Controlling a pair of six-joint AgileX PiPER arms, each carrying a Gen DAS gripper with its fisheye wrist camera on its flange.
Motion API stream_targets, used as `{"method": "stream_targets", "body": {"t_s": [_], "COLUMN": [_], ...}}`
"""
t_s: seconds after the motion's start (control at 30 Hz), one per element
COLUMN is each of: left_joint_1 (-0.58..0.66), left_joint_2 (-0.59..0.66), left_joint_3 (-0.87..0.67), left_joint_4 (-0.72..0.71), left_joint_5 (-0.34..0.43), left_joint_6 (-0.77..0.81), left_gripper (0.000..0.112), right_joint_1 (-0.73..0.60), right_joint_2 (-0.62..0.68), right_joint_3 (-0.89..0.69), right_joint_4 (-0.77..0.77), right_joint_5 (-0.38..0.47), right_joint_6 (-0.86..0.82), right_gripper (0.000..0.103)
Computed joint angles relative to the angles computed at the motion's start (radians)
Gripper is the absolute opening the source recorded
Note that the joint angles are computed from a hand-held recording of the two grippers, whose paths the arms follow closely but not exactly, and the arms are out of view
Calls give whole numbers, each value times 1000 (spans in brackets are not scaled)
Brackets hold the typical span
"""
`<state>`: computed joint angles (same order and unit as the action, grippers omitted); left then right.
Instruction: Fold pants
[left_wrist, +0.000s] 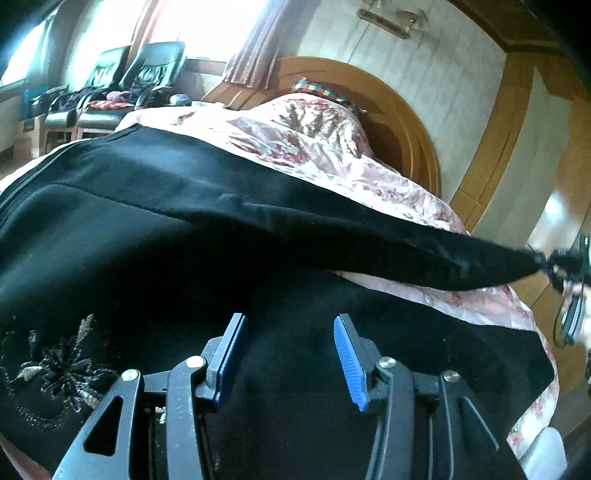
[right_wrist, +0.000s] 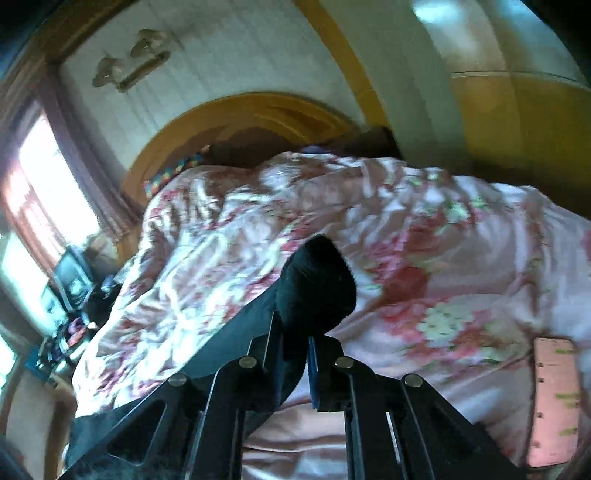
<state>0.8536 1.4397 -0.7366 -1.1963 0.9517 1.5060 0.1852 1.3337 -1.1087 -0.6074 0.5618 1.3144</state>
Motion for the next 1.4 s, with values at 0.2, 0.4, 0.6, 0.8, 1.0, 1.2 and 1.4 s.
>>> {"method": "stream_targets", "body": {"t_s": [0.2,0.4,0.6,0.8,1.0,1.2,1.4], "left_joint_1": [-6,-29,-59,-62,-49,-46,-124], "left_joint_2": [24,27,18,6,4,101,297], "left_joint_3": [-26,-17,2,9,-36,-270,-667], "left_joint_4": [43,50,53,64,103,187,368], "left_joint_5": [-28,-65,-93,-98,-92,-59,-137], "left_joint_6": [-72,-76,-57,-47,-138,-300,-550], "left_gripper": [49,49,49,49,68,68,68], "right_joint_1": [-120,-65,289,522,514,513,520], "right_joint_2": [10,-19,26,236,421,447,469], "right_joint_3": [211,308,225,61,-76,-38,-36], "right_joint_4": [128,-34,-337,-477,-328,-362,-416], "right_joint_5": [-70,-84,203,226,201,162,148], "right_joint_6": [61,251,496,338,156,217,266], "right_gripper": [11,35,49,55,63,71,77]}}
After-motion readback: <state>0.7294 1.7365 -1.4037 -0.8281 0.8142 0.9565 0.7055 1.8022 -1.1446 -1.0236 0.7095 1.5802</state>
